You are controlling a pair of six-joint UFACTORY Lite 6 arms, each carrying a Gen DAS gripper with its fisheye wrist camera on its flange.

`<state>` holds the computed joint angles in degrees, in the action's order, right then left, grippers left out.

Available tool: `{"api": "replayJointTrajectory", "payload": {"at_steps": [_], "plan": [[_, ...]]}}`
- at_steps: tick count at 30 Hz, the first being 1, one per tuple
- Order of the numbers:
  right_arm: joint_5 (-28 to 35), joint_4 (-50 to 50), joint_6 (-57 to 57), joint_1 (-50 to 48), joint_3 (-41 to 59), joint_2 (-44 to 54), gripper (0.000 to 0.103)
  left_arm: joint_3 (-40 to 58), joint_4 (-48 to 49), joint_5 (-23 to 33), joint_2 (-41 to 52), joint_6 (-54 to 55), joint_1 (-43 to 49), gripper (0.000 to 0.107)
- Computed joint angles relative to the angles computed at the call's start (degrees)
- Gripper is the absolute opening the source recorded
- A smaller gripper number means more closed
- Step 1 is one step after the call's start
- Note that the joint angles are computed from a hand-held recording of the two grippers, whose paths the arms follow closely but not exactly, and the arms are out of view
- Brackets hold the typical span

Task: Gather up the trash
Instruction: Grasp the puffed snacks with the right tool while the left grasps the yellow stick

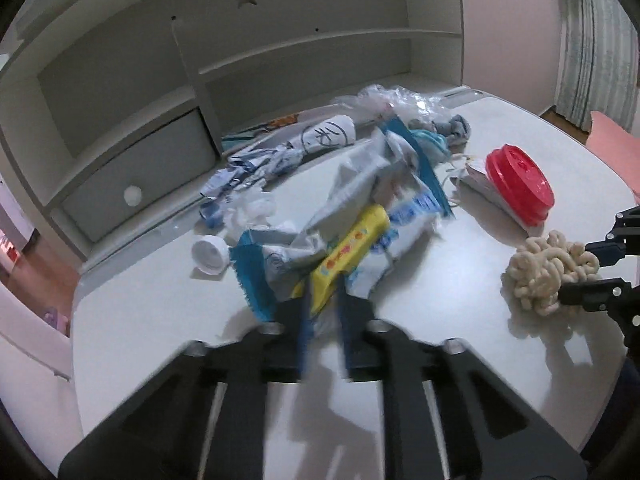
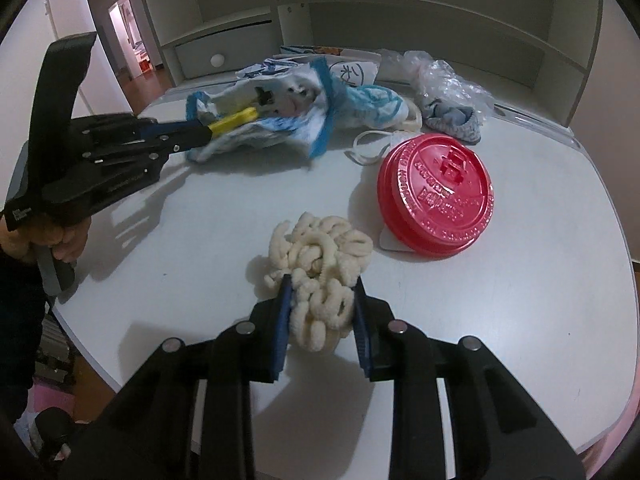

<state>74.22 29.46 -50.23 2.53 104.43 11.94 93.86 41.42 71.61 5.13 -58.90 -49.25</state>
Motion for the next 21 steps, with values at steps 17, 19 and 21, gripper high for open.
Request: {"api": "replayJointTrajectory", "payload": {"at_steps": [17, 19, 21], "plan": [[4.9, 3.7, -2.5, -5.0, 0.9, -1.0, 0.028, 5.2, 7.1, 13.3, -1.0, -3.8, -11.5, 0.001], [5.0, 3.7, -2.7, -5.1, 0.1, -1.7, 0.028, 4.8, 6.4, 12.2, -0.9, 0.3, -9.3, 0.002], [5.1, 3.6, -3.1, -5.2, -1.0, -2.6, 0.028, 3.5, 4.2, 9.0, -1.4, 4.6, -6.6, 0.005]]}}
